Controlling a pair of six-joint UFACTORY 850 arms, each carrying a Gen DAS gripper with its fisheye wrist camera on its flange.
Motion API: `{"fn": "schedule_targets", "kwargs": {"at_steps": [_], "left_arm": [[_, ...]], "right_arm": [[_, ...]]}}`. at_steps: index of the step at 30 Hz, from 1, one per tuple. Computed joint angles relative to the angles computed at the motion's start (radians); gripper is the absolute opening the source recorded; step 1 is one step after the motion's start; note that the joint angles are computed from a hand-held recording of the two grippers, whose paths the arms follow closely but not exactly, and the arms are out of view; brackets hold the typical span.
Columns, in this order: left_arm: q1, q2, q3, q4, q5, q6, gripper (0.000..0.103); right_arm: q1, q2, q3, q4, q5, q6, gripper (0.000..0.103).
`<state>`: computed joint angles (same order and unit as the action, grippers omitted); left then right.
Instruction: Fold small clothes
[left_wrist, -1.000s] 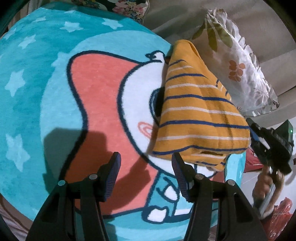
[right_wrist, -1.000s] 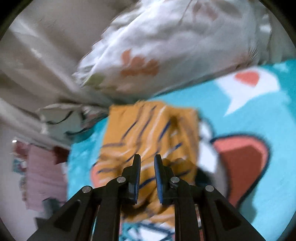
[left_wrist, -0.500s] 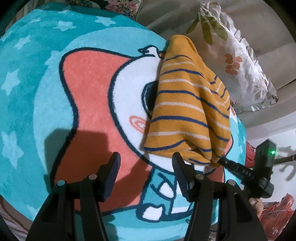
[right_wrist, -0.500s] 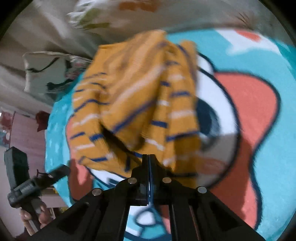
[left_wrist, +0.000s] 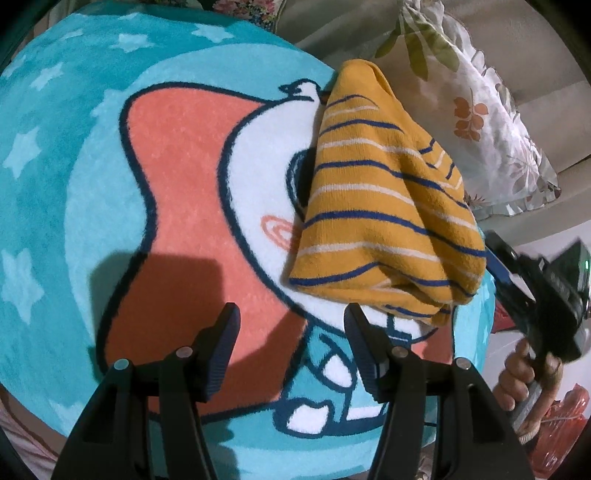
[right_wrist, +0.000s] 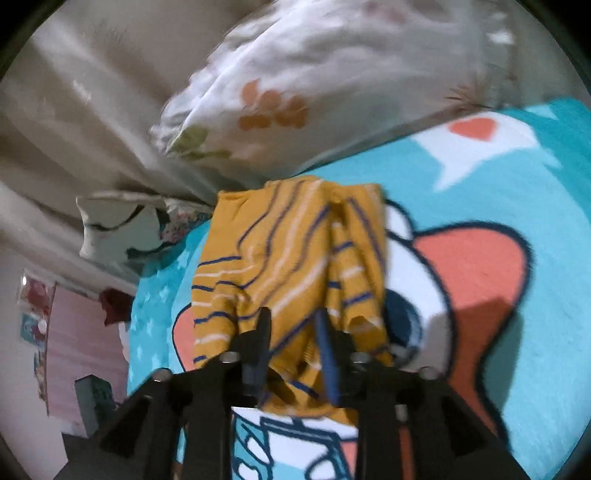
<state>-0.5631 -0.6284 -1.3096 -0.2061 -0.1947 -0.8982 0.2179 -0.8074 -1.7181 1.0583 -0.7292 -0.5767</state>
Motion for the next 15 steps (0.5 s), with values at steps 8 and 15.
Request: {"fn": "schedule_targets", "kwargs": {"at_steps": [8, 15], "left_arm": [[-0.010, 0.022, 0.025, 0.234, -0.013, -0.243, 0.058], [0.005, 0.042, 0.064, 0.282, -0.004, -0.314, 0.058]], "right_arm": [[0.033, -0.102, -0.153, -0.149, -0.052, 0.116, 0.007], [0.001, -0.070, -0.124, -0.347, 0.038, 0.240, 0.006]]}}
